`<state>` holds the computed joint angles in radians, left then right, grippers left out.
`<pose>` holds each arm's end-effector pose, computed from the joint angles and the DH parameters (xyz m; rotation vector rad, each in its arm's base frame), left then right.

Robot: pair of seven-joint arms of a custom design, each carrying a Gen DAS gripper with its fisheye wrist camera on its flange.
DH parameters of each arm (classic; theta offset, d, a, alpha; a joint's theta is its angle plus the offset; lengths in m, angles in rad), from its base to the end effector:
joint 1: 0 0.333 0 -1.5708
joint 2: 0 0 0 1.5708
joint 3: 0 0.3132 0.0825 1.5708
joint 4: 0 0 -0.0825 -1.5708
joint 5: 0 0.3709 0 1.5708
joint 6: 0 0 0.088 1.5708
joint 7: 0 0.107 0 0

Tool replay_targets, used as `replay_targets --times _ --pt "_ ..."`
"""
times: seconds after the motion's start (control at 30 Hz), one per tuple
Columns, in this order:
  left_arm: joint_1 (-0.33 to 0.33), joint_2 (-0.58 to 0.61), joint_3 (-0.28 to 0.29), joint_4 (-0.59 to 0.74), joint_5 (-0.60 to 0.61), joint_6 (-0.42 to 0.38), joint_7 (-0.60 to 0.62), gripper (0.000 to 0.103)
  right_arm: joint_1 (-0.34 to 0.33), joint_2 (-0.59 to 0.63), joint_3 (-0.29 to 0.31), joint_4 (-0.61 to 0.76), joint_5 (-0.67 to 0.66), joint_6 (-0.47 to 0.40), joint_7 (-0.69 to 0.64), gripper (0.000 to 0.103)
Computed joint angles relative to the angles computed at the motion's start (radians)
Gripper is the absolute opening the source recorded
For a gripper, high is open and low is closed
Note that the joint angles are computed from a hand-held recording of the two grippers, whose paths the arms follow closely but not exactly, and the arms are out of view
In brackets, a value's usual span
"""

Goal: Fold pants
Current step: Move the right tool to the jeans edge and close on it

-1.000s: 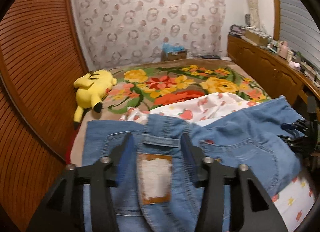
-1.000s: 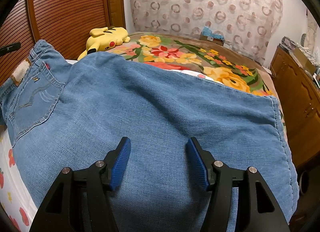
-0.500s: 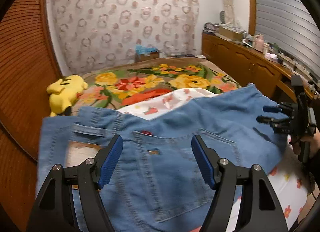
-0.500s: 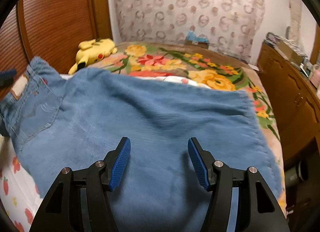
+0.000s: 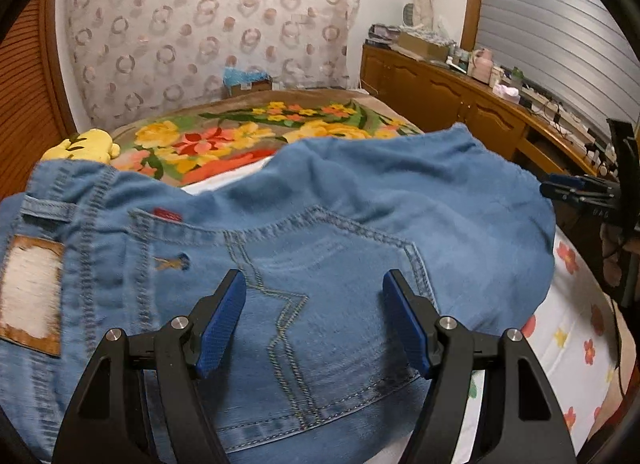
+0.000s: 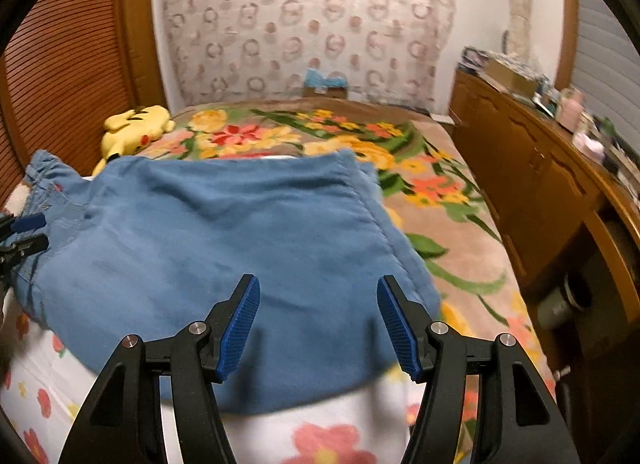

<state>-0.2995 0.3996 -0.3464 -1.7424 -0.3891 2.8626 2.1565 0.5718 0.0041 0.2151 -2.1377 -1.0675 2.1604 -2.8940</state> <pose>0.5795 -0.3701 0.4435 -0.9927 2.5173 -1.0895 0.4073 0.3587 0.4269 -1.3799 2.0929 -1.0122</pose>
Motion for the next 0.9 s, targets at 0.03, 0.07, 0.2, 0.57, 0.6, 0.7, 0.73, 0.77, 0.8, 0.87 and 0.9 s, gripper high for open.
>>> replay_targets --times 0.03,0.07,0.2,0.57,0.6,0.7,0.73,0.77,0.8,0.87,0.9 --pt "-0.005 0.004 0.003 0.002 0.006 -0.001 -0.002 0.072 0.001 -0.007 0.001 -0.009 0.010 -0.010 0.013 0.063" --pt "-0.008 0.006 0.005 0.001 0.011 -0.001 -0.002 0.072 0.002 -0.011 0.003 -0.014 0.017 -0.019 0.022 0.063" --pt "-0.004 0.015 -0.001 0.000 0.008 0.001 0.007 0.072 0.001 -0.028 0.008 -0.039 0.062 -0.043 0.051 0.063" --pt "-0.018 0.035 0.016 0.010 0.049 -0.008 -0.013 0.073 -0.066 -0.082 -0.019 -0.094 0.096 0.110 0.118 0.063" --pt "-0.018 0.039 0.017 0.015 0.052 -0.014 -0.015 0.073 -0.072 -0.088 -0.017 -0.100 0.095 0.116 0.121 0.063" --pt "-0.027 0.040 0.030 0.017 0.070 -0.023 -0.029 0.074 -0.087 -0.109 -0.013 -0.126 0.104 0.142 0.127 0.062" --pt "-0.030 0.038 0.033 0.015 0.077 -0.022 -0.034 0.074 -0.093 -0.118 -0.014 -0.140 0.103 0.163 0.133 0.058" --pt "-0.032 0.039 0.036 0.015 0.082 -0.021 -0.038 0.074 -0.099 -0.125 -0.014 -0.151 0.102 0.178 0.140 0.057" --pt "-0.032 0.038 0.035 0.013 0.085 -0.020 -0.039 0.074 -0.105 -0.129 -0.012 -0.158 0.097 0.188 0.149 0.053" --pt "-0.031 0.040 0.033 0.015 0.087 -0.020 -0.041 0.074 -0.111 -0.129 -0.003 -0.160 0.084 0.199 0.166 0.044" --pt "-0.028 0.040 0.030 0.014 0.085 -0.020 -0.040 0.074 -0.112 -0.133 0.000 -0.160 0.081 0.193 0.166 0.038"
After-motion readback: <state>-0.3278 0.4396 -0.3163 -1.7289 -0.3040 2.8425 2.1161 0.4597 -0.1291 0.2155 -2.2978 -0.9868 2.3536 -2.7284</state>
